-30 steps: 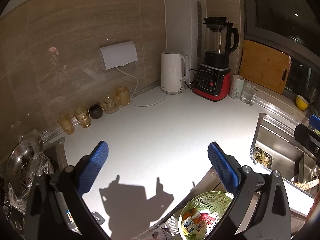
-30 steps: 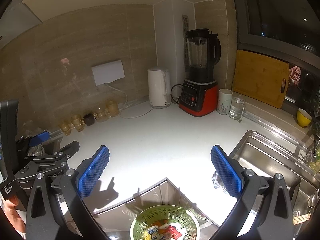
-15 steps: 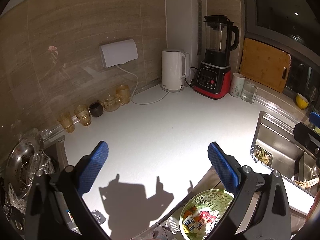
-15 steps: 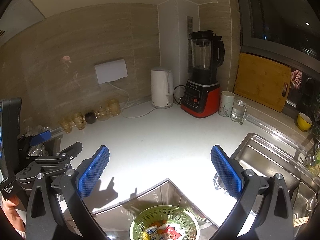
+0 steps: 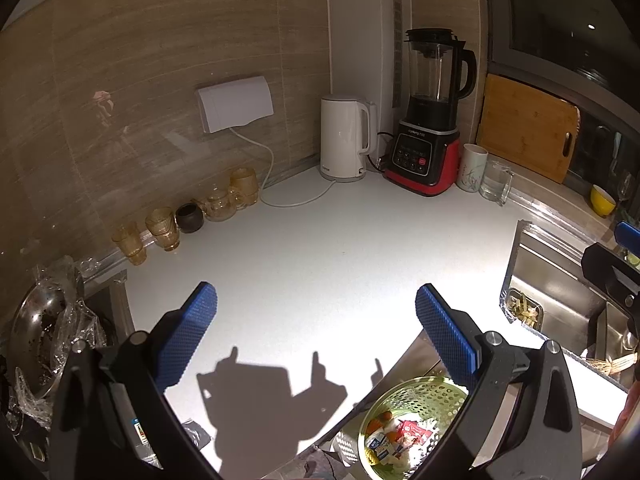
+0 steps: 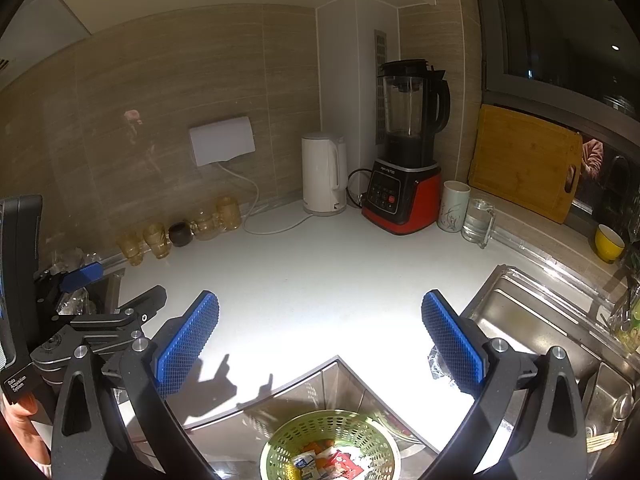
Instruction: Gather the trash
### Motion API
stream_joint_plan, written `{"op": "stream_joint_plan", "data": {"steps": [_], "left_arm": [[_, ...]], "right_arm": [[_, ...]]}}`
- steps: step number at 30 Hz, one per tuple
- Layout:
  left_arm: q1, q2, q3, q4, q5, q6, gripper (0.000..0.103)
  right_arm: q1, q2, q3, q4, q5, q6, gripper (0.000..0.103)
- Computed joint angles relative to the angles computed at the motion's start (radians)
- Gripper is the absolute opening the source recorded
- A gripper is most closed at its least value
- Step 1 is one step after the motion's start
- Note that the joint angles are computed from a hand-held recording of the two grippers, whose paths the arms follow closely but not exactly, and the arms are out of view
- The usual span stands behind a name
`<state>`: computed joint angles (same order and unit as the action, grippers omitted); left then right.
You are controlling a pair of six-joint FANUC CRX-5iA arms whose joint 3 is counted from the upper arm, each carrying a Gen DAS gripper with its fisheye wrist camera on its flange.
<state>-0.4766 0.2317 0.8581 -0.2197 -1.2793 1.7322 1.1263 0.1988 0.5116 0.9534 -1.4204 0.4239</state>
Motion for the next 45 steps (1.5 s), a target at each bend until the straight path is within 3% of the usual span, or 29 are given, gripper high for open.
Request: {"op": "stream_joint_plan", "data": {"steps": [45], "left_arm": [[0.027, 0.023, 0.004, 0.027, 0.021, -0.040, 0.095]], "right_arm": [[-0.005, 0.036, 0.022, -0.018, -0.017, -0.033, 0.101]]}}
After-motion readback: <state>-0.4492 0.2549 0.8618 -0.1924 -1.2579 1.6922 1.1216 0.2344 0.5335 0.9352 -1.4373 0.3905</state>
